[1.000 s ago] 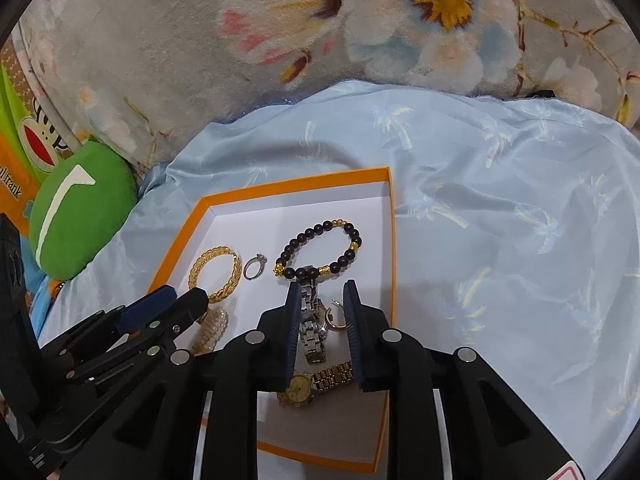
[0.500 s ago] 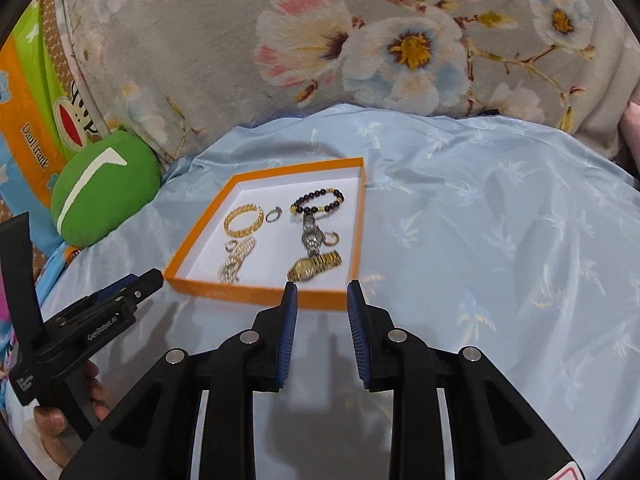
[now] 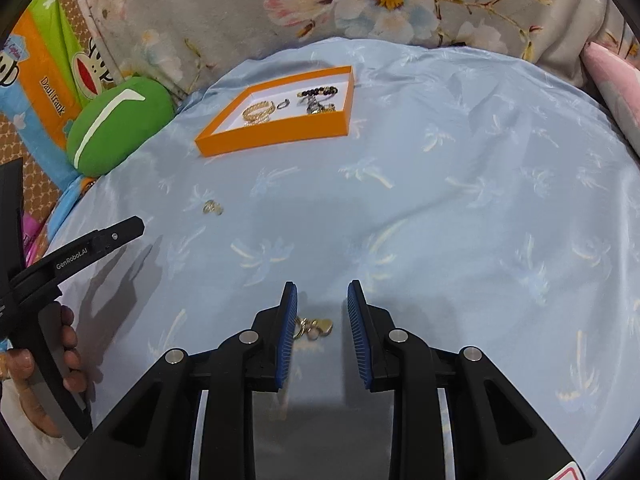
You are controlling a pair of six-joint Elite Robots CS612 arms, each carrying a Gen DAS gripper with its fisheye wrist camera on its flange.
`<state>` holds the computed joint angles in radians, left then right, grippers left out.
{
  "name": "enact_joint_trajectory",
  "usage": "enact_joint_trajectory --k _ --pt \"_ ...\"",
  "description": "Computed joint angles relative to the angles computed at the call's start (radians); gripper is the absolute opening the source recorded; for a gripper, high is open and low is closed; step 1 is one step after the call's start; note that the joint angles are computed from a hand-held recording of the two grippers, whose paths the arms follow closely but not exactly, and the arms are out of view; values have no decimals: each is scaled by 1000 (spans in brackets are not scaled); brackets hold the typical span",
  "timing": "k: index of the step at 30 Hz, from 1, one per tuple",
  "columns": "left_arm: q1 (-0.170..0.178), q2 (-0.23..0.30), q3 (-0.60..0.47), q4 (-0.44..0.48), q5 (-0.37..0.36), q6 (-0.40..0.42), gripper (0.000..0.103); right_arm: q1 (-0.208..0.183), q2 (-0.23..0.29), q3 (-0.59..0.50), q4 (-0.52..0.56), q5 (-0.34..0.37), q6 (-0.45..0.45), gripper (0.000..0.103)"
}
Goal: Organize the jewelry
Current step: 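Grasp a gold drop earring with the right tool while the left tool grasps another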
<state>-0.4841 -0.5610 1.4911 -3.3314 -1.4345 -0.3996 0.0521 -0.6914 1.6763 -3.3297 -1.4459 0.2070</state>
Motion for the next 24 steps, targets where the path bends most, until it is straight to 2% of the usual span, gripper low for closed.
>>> enact_joint_trajectory --k 2,5,9,16,24 --pt "-4 -4 11 -6 7 -3 55 5 -1 5 2 9 17 26" --pt "-5 -7 19 -12 13 -14 56 19 -3 5 14 -23 -4 27" --pt "-2 -6 13 9 3 -26 57 18 -2 5 12 -21 -2 29" --pt "-6 -7 6 39 3 -2 57 25 -2 1 25 -59 4 19" --pt "-11 -5 -4 51 11 15 57 21 -2 3 23 -60 20 13"
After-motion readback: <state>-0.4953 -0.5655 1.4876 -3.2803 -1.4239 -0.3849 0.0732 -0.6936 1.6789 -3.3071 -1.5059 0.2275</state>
